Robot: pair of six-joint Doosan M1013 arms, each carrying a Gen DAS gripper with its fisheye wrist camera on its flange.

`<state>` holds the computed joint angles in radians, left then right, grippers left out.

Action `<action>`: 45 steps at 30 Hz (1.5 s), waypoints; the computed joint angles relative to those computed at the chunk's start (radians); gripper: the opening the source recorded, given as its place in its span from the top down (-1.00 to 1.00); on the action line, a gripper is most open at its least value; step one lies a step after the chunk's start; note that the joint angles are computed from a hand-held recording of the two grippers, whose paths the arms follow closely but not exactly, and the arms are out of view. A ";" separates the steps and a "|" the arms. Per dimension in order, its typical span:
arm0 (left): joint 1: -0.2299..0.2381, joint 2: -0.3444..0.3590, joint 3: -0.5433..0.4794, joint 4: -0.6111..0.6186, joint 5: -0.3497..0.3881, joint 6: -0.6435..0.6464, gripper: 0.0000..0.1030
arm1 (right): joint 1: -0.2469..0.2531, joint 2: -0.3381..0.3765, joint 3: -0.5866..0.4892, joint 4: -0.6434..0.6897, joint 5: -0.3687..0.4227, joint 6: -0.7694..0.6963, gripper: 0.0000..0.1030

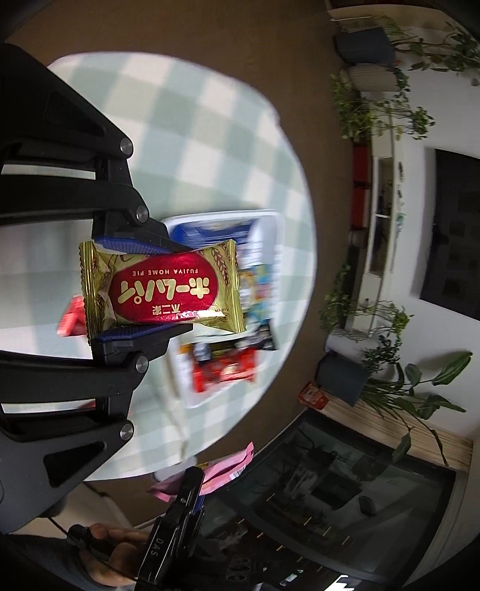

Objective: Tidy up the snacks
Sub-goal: 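Place the Home Pie packet in the tray with the left gripper while the right places the pink bar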

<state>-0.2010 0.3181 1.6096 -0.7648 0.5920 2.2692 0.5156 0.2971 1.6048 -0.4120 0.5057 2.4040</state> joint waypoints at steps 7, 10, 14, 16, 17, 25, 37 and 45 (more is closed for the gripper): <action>-0.028 0.113 -0.189 0.077 0.064 -0.118 0.43 | -0.054 0.087 -0.141 0.058 0.048 -0.110 0.49; -0.052 0.167 -0.256 0.126 0.090 -0.161 0.43 | -0.063 0.130 -0.190 0.074 0.081 -0.145 0.49; -0.061 0.221 -0.304 0.160 0.091 -0.222 0.43 | -0.073 0.185 -0.239 0.138 0.121 -0.215 0.49; -0.058 0.231 -0.305 0.167 0.076 -0.227 0.43 | -0.072 0.208 -0.260 0.159 0.136 -0.245 0.49; -0.055 0.237 -0.307 0.175 0.070 -0.238 0.43 | -0.068 0.215 -0.267 0.160 0.143 -0.253 0.49; -0.046 0.281 -0.321 0.168 0.084 -0.231 0.43 | -0.061 0.254 -0.298 0.157 0.169 -0.247 0.49; -0.049 0.322 -0.373 0.214 0.118 -0.274 0.43 | -0.030 0.333 -0.415 0.099 0.307 -0.253 0.45; -0.051 0.328 -0.382 0.243 0.115 -0.299 -0.20 | -0.032 0.344 -0.424 0.069 0.321 -0.239 0.27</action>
<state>-0.2519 0.6464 1.2278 -0.5216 0.7069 1.9706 0.4834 0.6416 1.1812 -0.3426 0.8268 2.1651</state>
